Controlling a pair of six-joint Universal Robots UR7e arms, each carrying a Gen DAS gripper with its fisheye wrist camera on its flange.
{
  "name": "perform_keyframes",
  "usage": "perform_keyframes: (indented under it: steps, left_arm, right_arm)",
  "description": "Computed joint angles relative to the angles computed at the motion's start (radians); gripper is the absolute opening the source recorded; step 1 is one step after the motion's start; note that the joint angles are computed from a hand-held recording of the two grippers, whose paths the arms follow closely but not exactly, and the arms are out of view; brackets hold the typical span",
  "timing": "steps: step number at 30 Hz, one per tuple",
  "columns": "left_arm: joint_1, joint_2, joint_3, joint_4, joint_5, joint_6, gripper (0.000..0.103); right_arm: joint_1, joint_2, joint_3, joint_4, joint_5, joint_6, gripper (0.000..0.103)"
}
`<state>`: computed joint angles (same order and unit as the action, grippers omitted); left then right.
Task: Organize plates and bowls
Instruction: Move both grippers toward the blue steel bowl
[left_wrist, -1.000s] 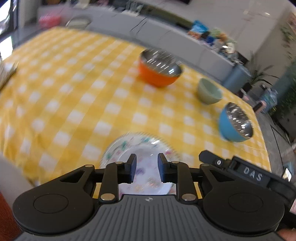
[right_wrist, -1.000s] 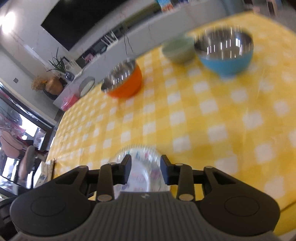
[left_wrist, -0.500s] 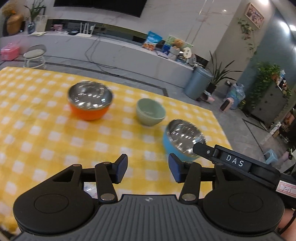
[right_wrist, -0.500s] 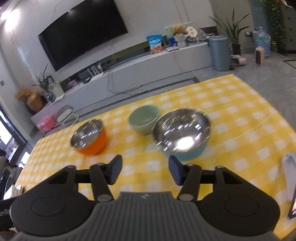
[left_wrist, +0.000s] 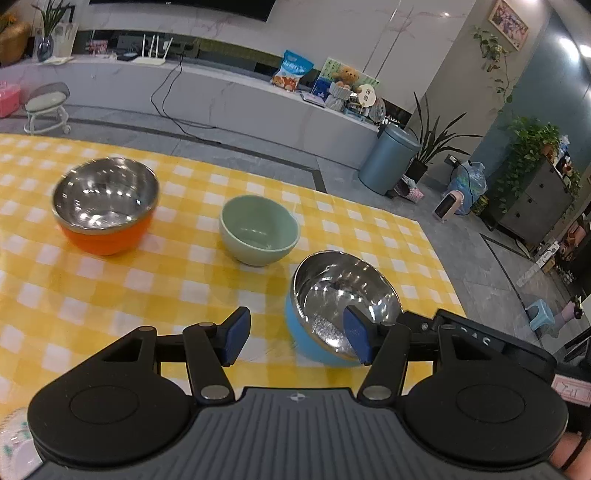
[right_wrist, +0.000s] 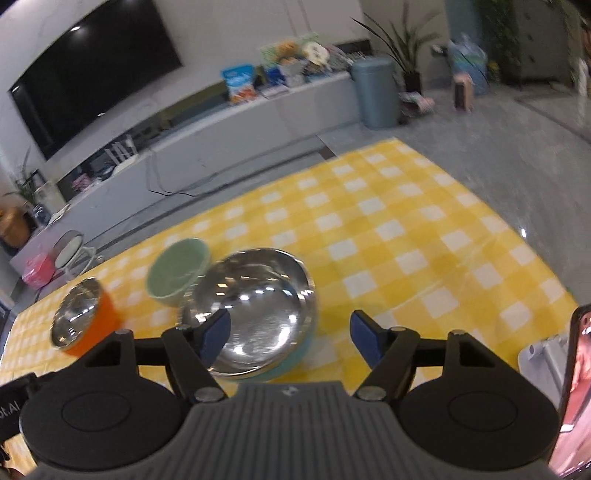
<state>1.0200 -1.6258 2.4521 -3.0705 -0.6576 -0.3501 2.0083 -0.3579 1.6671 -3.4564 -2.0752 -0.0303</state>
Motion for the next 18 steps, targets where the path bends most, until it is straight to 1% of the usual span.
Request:
perform_keyframes:
  steps: [4,7,10,12,13,15,17,18]
  left_arm:
    - [0.049,0.068,-0.038,-0.052,-0.045,0.025,0.068]
    - [0.075,0.117,-0.067,-0.057,-0.042,0.035,0.067]
    - [0.1,0.15,-0.087,-0.062,-0.054,0.048,0.064]
    - [0.109,0.169,-0.095,-0.08,-0.053,0.056,0.056]
    - [0.113,0.178,-0.099,-0.088,-0.052,0.061,0.054]
    - [0.12,0.195,-0.105,-0.115,-0.051,0.075,0.043]
    - [0.124,0.208,-0.111,-0.128,-0.046,0.091,0.038]
    - [0.126,0.211,-0.113,-0.127,-0.043,0.094,0.033]
  right_arm:
    - [-0.03,0.001,-0.024,0.045,0.015,0.049,0.069]
    - [-0.042,0.009,-0.033,0.049,0.023,0.068,0.064]
    - [-0.056,0.011,-0.034,0.057,0.054,0.082,0.058]
    - [-0.06,0.014,-0.034,0.056,0.066,0.083,0.052]
    - [-0.062,0.017,-0.038,0.056,0.07,0.08,0.051]
    - [-0.063,0.021,-0.04,0.057,0.075,0.075,0.046]
    - [-0.064,0.022,-0.042,0.054,0.084,0.069,0.043]
    - [-0.063,0.025,-0.046,0.057,0.081,0.065,0.038]
